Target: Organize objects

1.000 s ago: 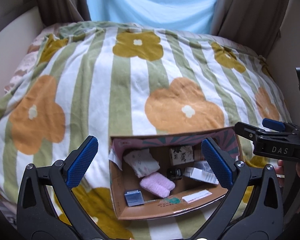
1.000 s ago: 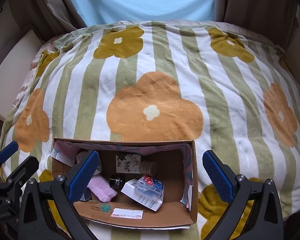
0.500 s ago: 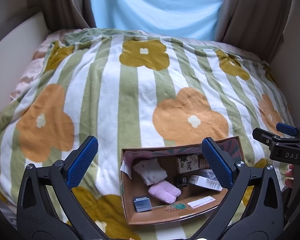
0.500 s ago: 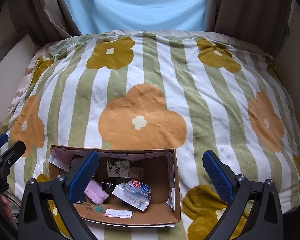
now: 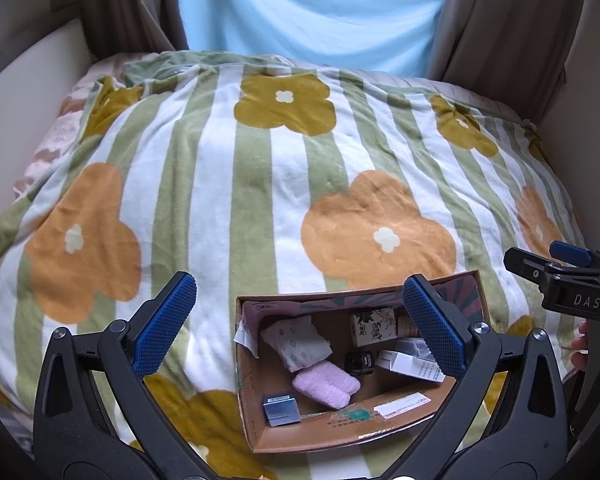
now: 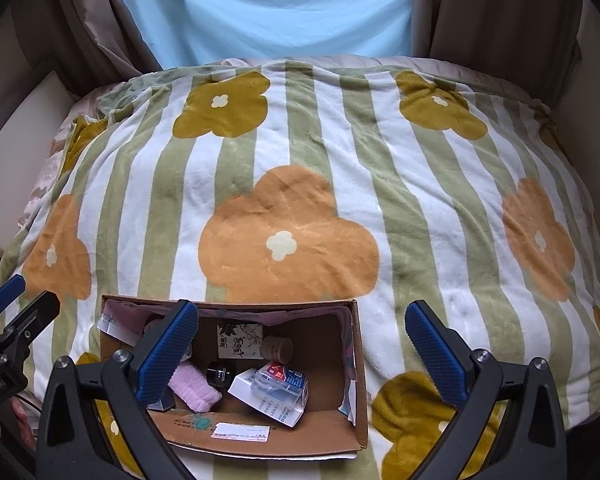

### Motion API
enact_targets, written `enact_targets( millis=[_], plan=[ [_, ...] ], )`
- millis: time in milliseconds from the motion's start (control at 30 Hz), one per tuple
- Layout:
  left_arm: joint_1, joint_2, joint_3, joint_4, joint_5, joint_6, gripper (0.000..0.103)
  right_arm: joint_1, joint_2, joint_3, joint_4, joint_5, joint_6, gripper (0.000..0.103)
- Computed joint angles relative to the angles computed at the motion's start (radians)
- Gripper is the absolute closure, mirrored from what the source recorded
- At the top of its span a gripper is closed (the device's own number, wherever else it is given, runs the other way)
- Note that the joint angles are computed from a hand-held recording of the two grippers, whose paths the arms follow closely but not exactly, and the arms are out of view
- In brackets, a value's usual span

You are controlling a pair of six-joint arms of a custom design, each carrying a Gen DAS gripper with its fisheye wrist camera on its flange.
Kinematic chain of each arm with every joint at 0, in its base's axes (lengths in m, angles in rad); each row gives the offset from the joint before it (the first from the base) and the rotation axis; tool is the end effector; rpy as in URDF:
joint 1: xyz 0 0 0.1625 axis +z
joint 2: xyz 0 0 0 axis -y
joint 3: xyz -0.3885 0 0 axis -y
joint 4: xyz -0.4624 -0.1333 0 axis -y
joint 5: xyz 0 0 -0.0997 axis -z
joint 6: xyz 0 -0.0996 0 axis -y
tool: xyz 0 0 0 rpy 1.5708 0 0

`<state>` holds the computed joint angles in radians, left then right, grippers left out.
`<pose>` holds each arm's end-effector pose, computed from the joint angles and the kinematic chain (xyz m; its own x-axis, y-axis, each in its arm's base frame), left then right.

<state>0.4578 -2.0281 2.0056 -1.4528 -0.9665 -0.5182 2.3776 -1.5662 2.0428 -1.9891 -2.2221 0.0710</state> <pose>-0.2589 -0.3393 0.4304 -0.7160 0.4441 -0.5386 0.6196 0.7597 -0.1973 0.4170 -0.2985 0.2540 -0.5745 -0.5482 0.6078 -0.6818 0.7314 0.0152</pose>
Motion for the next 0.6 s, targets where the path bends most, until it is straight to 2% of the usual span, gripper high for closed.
enact_targets(
  millis=[600],
  plan=[
    [-0.001, -0.019, 0.013, 0.008, 0.007, -0.030, 0.000, -0.001, 0.006, -0.004, -0.015, -0.011, -0.006, 0.000]
  ],
)
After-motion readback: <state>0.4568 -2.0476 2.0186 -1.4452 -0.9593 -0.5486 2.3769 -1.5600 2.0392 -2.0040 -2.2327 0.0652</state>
